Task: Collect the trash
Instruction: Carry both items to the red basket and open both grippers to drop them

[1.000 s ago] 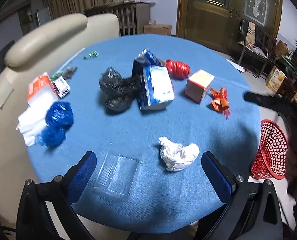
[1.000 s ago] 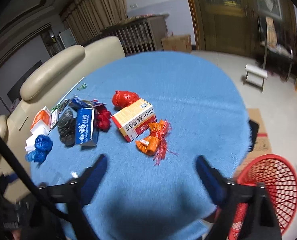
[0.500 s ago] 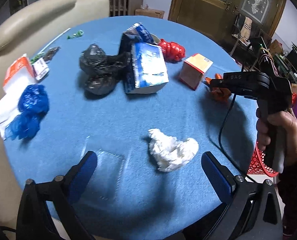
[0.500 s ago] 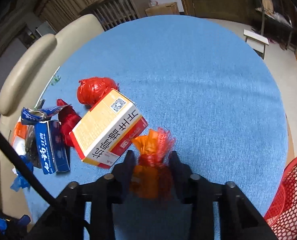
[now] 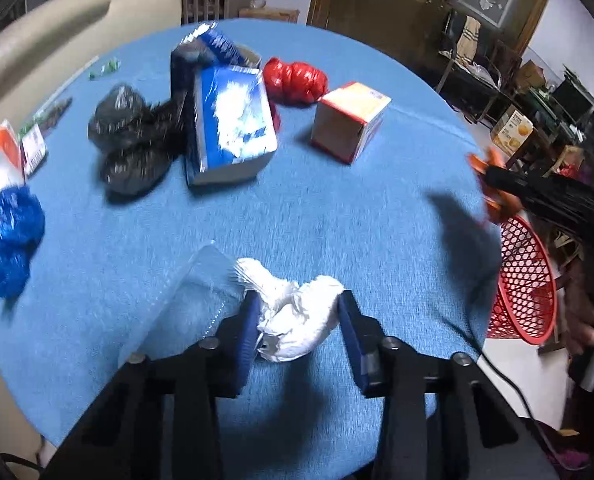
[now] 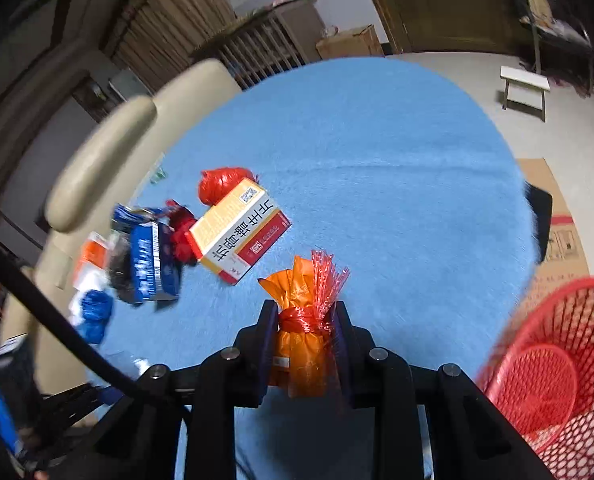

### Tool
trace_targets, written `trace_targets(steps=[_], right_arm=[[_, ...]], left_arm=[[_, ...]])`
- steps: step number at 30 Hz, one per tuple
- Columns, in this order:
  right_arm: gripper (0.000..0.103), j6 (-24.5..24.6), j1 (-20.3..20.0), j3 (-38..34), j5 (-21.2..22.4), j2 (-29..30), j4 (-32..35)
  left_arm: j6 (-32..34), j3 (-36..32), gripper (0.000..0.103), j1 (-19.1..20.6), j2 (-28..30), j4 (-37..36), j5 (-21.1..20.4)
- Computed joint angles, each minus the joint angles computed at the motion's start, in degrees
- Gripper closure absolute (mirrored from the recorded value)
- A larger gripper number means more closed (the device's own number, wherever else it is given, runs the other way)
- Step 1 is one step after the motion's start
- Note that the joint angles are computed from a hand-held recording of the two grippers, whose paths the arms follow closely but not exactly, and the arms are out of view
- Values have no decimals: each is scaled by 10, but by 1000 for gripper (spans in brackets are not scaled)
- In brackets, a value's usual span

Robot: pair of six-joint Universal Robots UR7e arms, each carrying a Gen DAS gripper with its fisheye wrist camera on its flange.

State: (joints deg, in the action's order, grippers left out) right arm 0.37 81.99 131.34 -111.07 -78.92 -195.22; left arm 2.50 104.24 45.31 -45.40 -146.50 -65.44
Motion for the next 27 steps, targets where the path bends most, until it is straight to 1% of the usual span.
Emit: trace_targets(steps=[2, 4, 6, 8, 10, 12, 13, 17, 21, 24, 27], right_arm=[[74, 2, -9, 32, 16, -26, -23], [74, 6, -15, 58, 21, -48, -41], [74, 6, -23, 92, 24, -78, -62], [74, 7, -33, 108, 17, -92, -71], [74, 8, -49, 135, 19, -126, -74], [74, 8, -65, 156, 23, -154, -76], [74, 9, -74, 171, 28, -173, -76], [74, 12, -112, 201, 53, -218, -71], [74, 13, -120, 203, 67, -215, -82], [74, 7, -112, 200, 73, -204, -99], [74, 2, -109, 202, 83, -204, -114]], left_arm=[[2, 1, 74, -5, 1, -2, 3], [4, -1, 77, -11, 4, -6, 9], [8, -7, 84, -12, 6, -5, 0], [8, -15, 85, -8, 9, -6, -5], [13, -20, 85, -7, 11, -14, 8], [14, -17, 86, -4, 3, -23, 11], [12, -17, 86, -2, -1, -26, 10], [7, -22, 86, 3, -18, -43, 12], [5, -29, 86, 1, -34, -52, 7], [14, -33, 86, -10, -35, -68, 4], [26, -34, 86, -28, -32, -72, -11]])
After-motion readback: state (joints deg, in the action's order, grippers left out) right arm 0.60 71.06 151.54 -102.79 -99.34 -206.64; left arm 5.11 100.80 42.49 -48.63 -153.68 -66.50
